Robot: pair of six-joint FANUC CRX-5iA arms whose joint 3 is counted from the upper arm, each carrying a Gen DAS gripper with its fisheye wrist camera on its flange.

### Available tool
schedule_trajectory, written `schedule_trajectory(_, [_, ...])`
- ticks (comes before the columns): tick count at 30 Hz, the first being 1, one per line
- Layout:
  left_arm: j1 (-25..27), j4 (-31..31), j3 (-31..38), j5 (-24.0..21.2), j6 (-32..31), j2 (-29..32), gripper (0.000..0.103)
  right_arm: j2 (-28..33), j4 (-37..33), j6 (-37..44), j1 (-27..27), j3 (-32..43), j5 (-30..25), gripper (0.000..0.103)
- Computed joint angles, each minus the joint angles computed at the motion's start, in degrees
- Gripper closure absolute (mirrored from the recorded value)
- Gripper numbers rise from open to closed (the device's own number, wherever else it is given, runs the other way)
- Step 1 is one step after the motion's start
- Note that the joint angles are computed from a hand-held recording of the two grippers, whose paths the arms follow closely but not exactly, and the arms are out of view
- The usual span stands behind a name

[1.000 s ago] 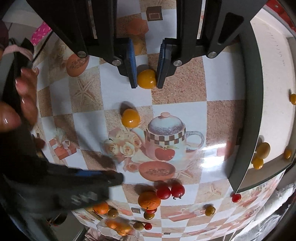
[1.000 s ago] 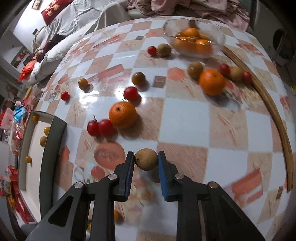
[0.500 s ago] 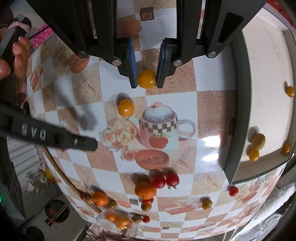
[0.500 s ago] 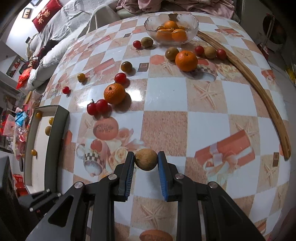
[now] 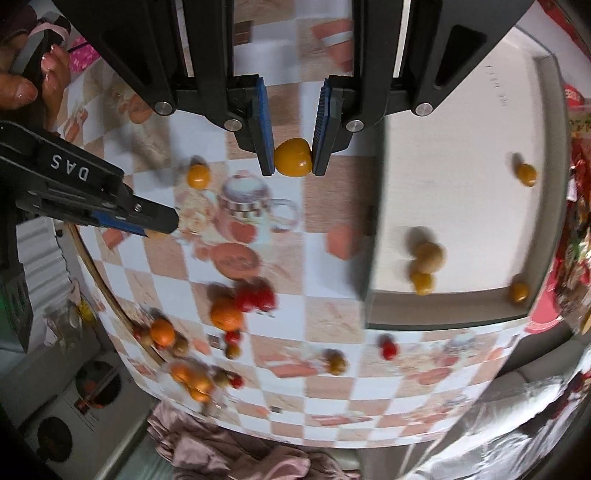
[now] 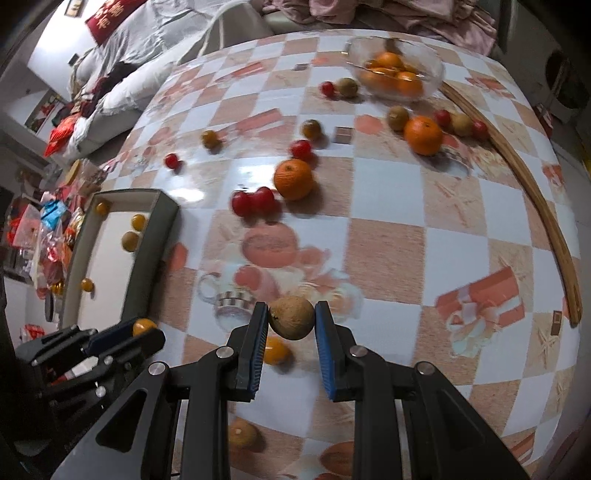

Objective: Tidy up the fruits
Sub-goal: 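Carry the yellow tomato and brown fruit in both grippers over the white tray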

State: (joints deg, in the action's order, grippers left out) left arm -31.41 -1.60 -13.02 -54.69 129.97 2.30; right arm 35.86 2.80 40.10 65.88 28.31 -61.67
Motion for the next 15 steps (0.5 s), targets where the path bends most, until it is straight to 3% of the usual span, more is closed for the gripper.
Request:
schedule_trajectory(8, [2.74,-2.85,-4.95,-1.84,3.76,-6.33,0.081,6.02,-1.61,3.93,1.67,10.85,-4.07,0.075])
schedule_trajectory(15, [5.8,-5.38,-9.21,-4.38,6.35,-12.15,0.081,14.45,-3.31,8.52,3.15,26.05,-10.4,0.075])
